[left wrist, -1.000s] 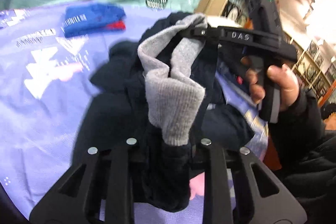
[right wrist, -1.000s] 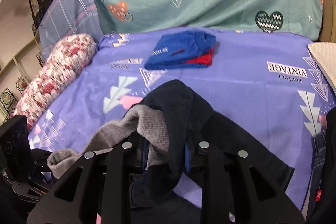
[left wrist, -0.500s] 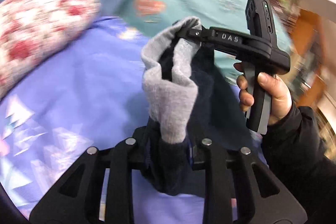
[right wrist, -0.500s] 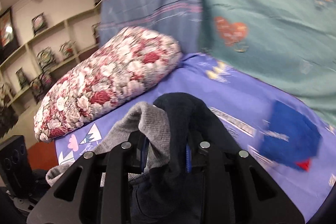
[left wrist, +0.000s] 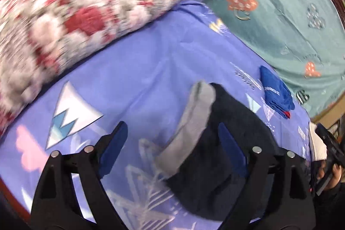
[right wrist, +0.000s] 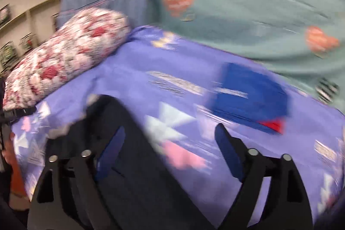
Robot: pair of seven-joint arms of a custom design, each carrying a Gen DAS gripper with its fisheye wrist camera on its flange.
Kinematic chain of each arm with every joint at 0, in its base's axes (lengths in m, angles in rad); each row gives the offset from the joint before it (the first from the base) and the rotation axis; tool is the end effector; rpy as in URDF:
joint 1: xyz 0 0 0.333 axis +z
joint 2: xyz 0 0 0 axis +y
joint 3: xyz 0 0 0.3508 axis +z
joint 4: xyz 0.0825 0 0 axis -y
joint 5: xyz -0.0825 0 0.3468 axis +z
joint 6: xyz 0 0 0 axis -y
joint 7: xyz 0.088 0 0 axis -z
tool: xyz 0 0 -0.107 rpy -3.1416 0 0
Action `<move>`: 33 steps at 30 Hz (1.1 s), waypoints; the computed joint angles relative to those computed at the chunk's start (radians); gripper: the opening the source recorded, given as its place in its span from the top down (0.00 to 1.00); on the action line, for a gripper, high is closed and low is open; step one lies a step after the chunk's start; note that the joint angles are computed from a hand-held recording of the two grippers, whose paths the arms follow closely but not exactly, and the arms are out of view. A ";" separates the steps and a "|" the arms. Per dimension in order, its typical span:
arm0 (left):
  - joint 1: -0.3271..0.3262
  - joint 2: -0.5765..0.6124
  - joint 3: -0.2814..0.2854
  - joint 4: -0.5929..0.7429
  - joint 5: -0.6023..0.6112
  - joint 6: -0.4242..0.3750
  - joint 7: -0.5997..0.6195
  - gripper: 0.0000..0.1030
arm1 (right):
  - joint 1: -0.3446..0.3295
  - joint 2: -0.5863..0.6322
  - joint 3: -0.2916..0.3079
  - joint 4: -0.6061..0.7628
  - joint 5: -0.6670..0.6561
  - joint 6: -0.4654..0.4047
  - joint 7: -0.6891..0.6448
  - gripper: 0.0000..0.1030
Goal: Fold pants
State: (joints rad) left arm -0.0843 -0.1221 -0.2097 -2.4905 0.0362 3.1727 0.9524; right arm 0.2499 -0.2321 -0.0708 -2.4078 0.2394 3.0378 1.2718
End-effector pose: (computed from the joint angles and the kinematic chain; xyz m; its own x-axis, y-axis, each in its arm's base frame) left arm 0.4565 -0.1450 0.4884 0.1219 -0.9192 0.3744 -0.7108 -0.3442 -0.6134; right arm 0.4654 0.0630 0.5588 0.2369 -0.9714 0.0141 -0.6274 -0.1640 -0.7612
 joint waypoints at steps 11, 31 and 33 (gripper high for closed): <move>-0.054 0.456 -0.033 0.616 -0.029 -0.361 0.159 0.13 | -0.361 -0.326 -0.246 -0.339 -0.055 -0.117 0.137 0.14; -0.156 0.540 0.053 0.711 0.054 -0.521 0.176 0.27 | -0.148 0.025 -0.249 -0.153 0.437 -0.122 -0.317 0.85; -0.131 0.540 0.022 0.712 0.019 -0.505 0.219 0.54 | -0.140 -0.010 -0.260 -0.154 0.527 -0.108 -0.391 0.86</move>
